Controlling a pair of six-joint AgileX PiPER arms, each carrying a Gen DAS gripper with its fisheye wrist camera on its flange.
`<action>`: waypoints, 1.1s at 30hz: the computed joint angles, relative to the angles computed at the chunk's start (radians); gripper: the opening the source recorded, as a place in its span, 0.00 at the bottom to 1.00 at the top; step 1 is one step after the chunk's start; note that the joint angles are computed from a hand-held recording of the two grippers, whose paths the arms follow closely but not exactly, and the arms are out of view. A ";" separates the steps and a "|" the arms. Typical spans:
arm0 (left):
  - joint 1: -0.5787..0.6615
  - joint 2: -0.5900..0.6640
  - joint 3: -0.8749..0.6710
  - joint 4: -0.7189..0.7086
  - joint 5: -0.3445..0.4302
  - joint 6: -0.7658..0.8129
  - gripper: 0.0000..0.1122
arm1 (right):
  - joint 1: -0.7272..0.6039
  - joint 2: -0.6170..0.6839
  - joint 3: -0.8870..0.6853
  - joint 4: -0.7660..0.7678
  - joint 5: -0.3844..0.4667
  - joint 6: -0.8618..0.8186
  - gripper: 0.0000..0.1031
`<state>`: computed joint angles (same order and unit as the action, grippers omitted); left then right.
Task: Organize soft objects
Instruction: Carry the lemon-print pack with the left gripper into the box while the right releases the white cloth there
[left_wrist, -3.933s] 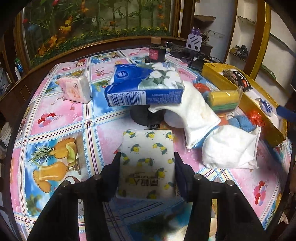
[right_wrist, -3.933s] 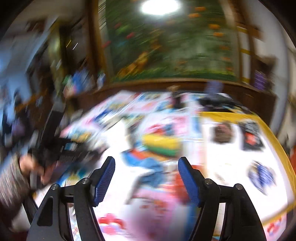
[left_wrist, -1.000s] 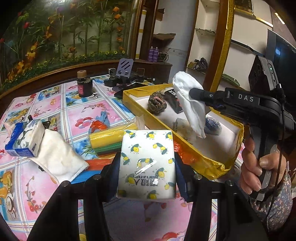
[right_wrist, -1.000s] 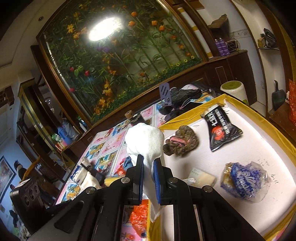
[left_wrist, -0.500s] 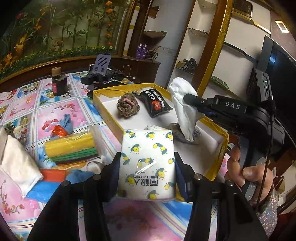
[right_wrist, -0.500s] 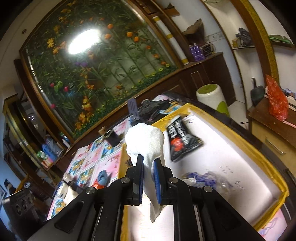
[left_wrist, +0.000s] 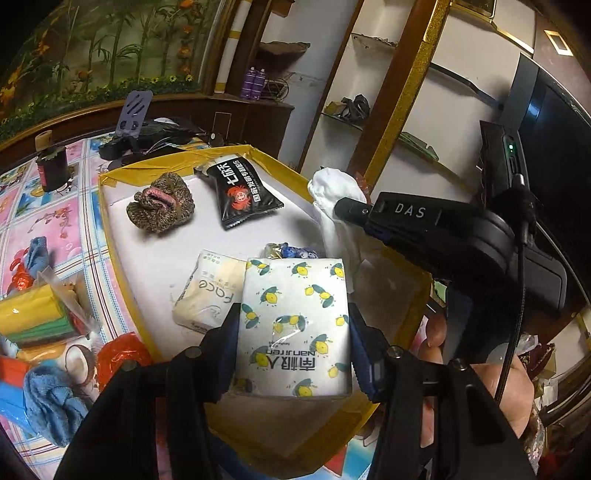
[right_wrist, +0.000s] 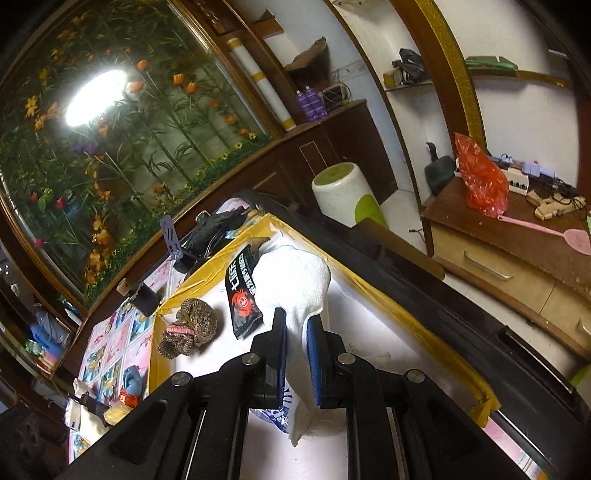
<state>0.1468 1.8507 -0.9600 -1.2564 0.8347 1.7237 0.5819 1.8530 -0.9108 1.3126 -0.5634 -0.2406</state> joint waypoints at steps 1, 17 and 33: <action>-0.006 0.004 -0.001 0.005 -0.008 -0.005 0.46 | 0.001 0.002 -0.007 0.034 -0.001 -0.035 0.12; -0.016 0.003 0.023 -0.029 -0.049 0.045 0.63 | 0.003 0.013 -0.026 0.069 0.017 -0.070 0.27; 0.024 -0.013 0.031 -0.064 -0.001 0.076 0.63 | 0.162 -0.043 0.044 0.012 -0.308 0.008 0.39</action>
<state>0.1704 1.8381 -0.9291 -1.3207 0.8336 1.7999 0.7438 1.8097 -0.8666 1.3243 -0.8712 -0.2330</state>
